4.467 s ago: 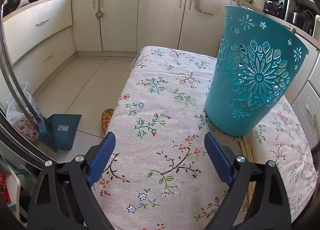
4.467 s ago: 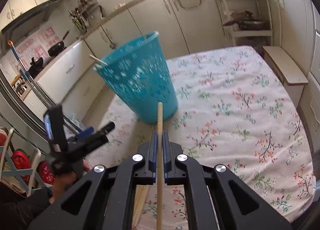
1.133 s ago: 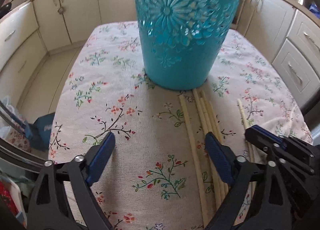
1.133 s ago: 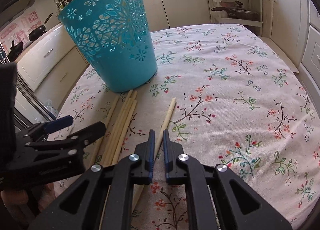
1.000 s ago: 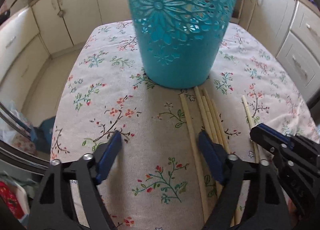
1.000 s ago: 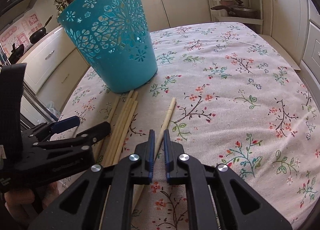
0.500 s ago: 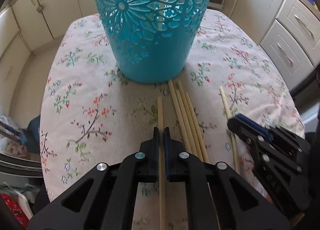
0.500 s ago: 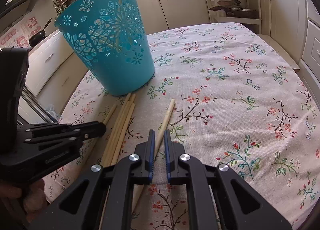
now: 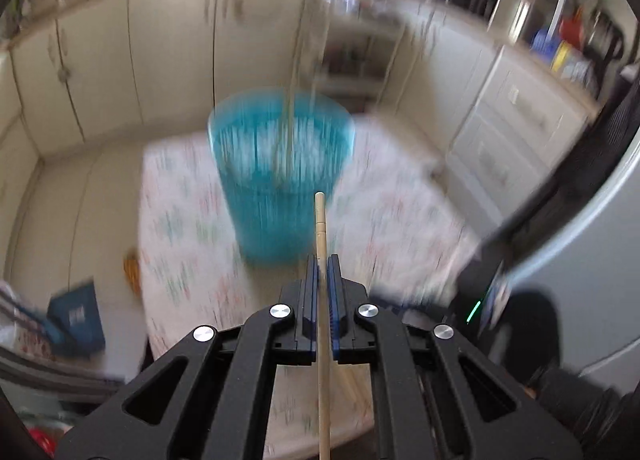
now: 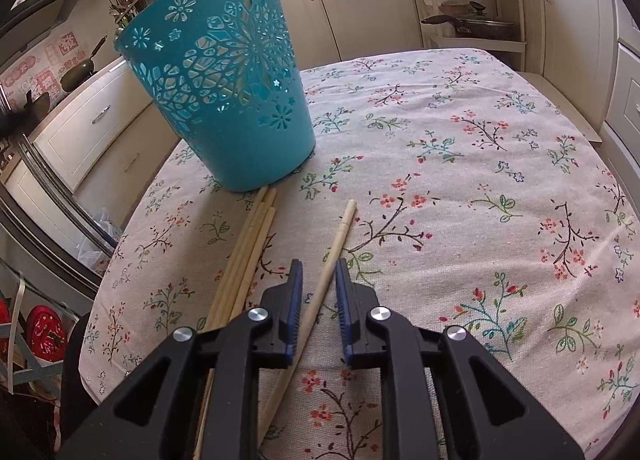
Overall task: Organize utensils
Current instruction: 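Lift the stick over the teal basket and open the left tool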
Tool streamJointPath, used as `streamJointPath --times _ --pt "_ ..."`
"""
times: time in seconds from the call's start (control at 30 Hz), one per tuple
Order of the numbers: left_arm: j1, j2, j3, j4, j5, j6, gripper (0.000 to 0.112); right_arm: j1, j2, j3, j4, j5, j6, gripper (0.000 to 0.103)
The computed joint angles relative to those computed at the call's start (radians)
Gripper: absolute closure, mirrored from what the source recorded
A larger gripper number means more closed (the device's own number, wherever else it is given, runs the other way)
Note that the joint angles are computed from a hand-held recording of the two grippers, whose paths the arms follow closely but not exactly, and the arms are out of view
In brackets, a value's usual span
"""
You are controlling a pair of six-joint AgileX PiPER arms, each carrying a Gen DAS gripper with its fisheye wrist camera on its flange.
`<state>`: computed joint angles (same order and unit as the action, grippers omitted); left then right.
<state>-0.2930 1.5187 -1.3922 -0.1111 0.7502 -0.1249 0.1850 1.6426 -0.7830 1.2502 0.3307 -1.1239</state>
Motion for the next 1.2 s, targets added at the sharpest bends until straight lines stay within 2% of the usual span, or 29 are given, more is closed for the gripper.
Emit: streamJointPath --times 0.17,0.27,0.43,0.6,0.67,0.87,1.1,1.2 --pt "-0.005 0.037 -0.160 0.127 -0.130 -0.099 0.108 -0.009 0.004 -0.001 0.025 0.013 -0.024 0.085" --pt "0.005 0.137 -0.275 0.234 -0.206 -0.206 0.108 -0.014 0.006 0.001 0.058 0.019 -0.058 0.083" --pt "-0.009 0.322 -0.448 0.529 -0.234 -0.514 0.107 -0.020 0.011 0.000 0.089 0.036 -0.094 0.078" --pt "0.002 0.453 -0.556 0.633 -0.238 -0.641 0.107 -0.025 0.019 -0.007 0.105 0.054 -0.105 0.075" --pt "0.003 0.492 -0.592 0.637 -0.227 -0.636 0.107 -0.025 0.020 -0.008 0.109 0.057 -0.111 0.073" --pt "-0.004 0.481 -0.512 0.634 -0.246 -0.620 0.107 -0.029 0.025 -0.010 0.123 0.067 -0.125 0.071" --pt "-0.022 0.449 -0.431 0.612 -0.202 -0.570 0.106 -0.025 0.022 -0.009 0.119 0.059 -0.123 0.071" --pt "-0.031 0.379 -0.319 0.707 -0.214 -0.660 0.093 -0.018 0.019 -0.009 0.111 0.049 -0.115 0.070"
